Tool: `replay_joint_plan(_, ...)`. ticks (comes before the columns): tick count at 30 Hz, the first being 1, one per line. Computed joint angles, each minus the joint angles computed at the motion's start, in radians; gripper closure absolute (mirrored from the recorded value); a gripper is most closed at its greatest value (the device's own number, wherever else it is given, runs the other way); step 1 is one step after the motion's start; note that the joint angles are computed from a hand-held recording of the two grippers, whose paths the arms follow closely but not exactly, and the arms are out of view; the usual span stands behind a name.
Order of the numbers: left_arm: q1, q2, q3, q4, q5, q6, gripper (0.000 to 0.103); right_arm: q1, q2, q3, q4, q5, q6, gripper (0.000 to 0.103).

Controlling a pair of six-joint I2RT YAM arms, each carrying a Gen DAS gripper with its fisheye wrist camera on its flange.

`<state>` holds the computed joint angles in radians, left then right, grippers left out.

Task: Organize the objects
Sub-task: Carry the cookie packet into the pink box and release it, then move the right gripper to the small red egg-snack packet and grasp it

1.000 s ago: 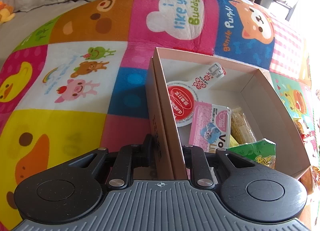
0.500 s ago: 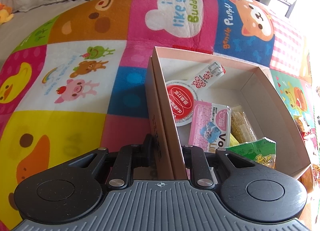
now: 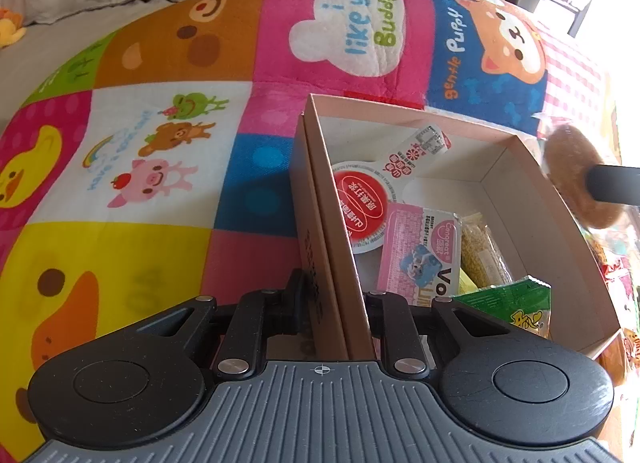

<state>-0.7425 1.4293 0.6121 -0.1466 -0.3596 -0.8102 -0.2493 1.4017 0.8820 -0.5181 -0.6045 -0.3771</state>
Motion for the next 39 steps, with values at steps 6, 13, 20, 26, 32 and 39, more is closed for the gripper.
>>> replay_joint_plan(6, -0.001, 0.004, 0.004, -0.001, 0.000, -0.005, 0.081, 0.131, 0.058, -0.042, 0.204, 0.037, 0.132, 0.038)
replay_joint_plan(13, 0.000, 0.007, 0.014, -0.013, -0.001, -0.024, 0.081, 0.072, 0.012, -0.096, 0.258, 0.068, 0.079, 0.018)
replay_joint_plan(20, 0.001, 0.031, 0.044, -0.025, 0.008, -0.037, 0.082, -0.278, -0.135, -0.247, 0.278, 0.020, -0.142, 0.010)
replay_joint_plan(26, -0.023, 0.070, 0.081, -0.034, -0.004, -0.045, 0.083, -0.599, -0.081, -0.266, 0.176, -0.055, -0.332, 0.007)
replay_joint_plan(32, -0.030, 0.076, 0.086, -0.036, -0.007, -0.041, 0.082, -0.726, -0.035, -0.335, 0.139, -0.063, -0.482, 0.007)
replay_joint_plan(39, -0.037, 0.076, 0.090, -0.048, -0.012, -0.037, 0.082, -0.658, -0.032, -0.345, 0.262, -0.070, -0.439, 0.007)
